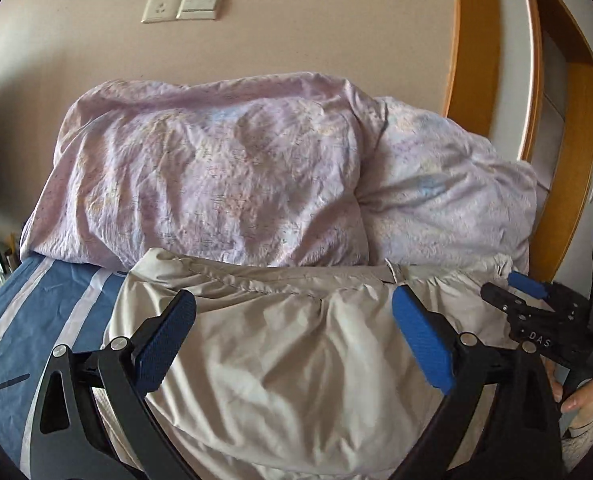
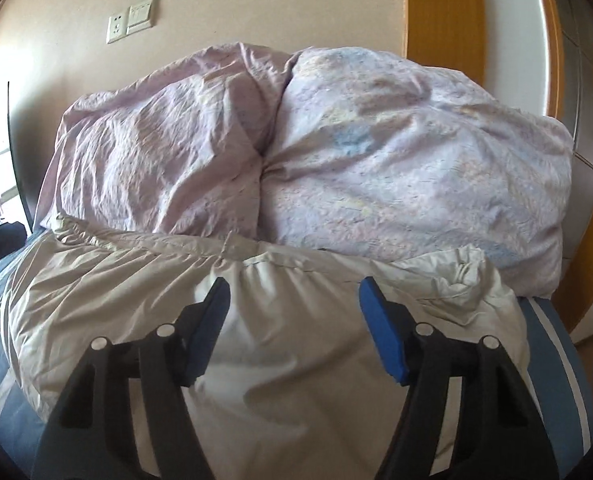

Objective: Fold large clothes
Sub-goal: 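Lay the hem over the collar with both tools and open them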

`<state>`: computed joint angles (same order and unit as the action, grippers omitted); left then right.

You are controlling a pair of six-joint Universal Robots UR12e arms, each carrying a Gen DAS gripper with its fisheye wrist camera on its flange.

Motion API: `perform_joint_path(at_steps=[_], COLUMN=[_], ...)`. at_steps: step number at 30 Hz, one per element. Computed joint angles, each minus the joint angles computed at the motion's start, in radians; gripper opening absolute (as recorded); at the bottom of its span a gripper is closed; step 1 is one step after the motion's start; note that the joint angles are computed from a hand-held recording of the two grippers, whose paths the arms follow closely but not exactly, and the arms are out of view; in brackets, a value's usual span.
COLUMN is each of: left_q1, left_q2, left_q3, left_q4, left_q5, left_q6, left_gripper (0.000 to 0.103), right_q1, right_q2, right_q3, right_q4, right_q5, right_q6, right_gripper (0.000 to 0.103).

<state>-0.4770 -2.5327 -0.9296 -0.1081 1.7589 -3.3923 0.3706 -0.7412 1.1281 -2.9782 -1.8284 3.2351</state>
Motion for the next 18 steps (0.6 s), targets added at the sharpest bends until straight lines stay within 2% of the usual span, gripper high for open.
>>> perform_joint_path(at_steps=[4, 7, 11, 14, 18], left_q1=[-0.013, -0.018, -0.016, -0.006, -0.004], left_q2=[-0.052, -0.099, -0.168, -0.189, -0.224], left_q3=[0.095, 0.185, 0.313, 0.349, 0.408], left_q4=[-0.112, -0.226, -0.35, -0.39, -0.437], left_q5=[0.011, 0.038, 0.082, 0.057, 0.052], left_q6=[0.028, 0.012, -0.006, -0.044, -0.044], left_gripper=[0.099, 0.099, 0.099, 0.1, 0.102], right_q1=[0.008, 0.019, 0.013, 0.008, 0.005], right_q2=[0.035, 0.08, 0.136, 0.155, 0.173], right_q3=[-0.063, -0.14, -0.231, -0.241, -0.259], right_q4=[0.082, 0.145, 0.28, 0.28, 0.289], right_q5=[0.0, -0.068, -0.098, -0.096, -0.099], right_q6=[-0.013, -0.033, 0.03, 0.064, 0.089], right_gripper=[0.062, 0.062, 0.063, 0.066, 0.068])
